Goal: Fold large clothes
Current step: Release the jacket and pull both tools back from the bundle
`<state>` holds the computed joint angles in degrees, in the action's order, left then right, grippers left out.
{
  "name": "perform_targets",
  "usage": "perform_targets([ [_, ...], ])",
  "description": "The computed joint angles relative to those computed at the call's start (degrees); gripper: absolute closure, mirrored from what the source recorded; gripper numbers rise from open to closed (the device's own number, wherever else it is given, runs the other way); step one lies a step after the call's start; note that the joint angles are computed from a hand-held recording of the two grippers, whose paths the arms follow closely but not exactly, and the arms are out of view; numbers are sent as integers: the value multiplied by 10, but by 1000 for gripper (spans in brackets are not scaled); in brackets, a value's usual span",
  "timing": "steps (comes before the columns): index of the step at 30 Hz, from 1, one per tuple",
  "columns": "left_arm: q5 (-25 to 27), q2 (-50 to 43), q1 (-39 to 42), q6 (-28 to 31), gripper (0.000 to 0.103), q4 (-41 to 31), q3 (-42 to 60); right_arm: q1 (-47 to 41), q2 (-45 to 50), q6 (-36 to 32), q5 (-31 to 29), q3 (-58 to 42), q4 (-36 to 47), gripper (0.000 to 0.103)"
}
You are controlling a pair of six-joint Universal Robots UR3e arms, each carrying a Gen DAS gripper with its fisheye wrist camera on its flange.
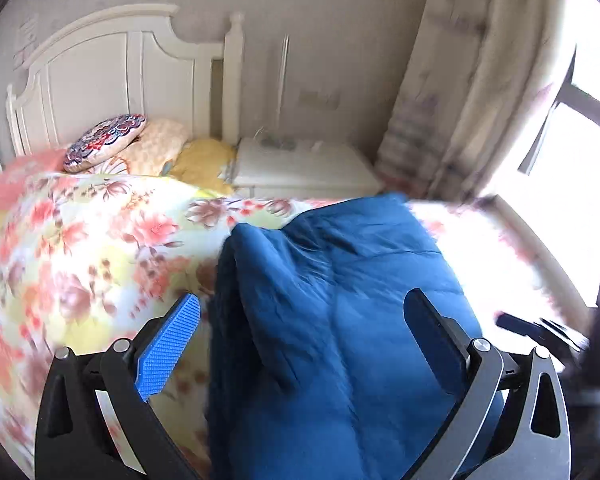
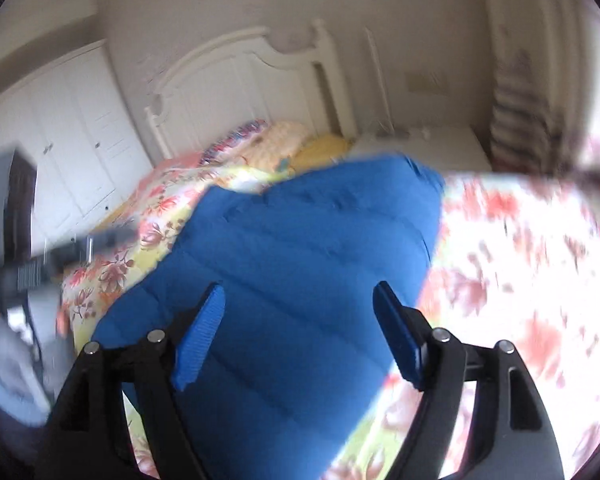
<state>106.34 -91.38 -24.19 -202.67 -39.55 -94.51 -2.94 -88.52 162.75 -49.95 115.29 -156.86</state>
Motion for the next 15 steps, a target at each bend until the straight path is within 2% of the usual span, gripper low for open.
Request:
perform_targets([
  [2,-18,-73,31,5,4,-112,78,-6,3,-5,-13,15,12,27],
  [3,-44,-87,47,7,4,-125,81,-14,4,-10,-3,28,18,27],
  [5,-97,-62,79,2,4,-69,14,-31,-1,-6,31,58,12,26],
  [7,-119,-31,95,0,4,-45,-27,-45,-10,-20,48,74,30,22],
  [10,-95,21,82,-11,4,-22,-75,-64,-27,-42,69,83,75,19],
  [14,-128,175,109,-20,4,33,-215,-85,-51,-55,85,90,125,16],
  [15,-111,228,101,-37,4,46,-255,-92,-65,-59,87,97,136,16],
])
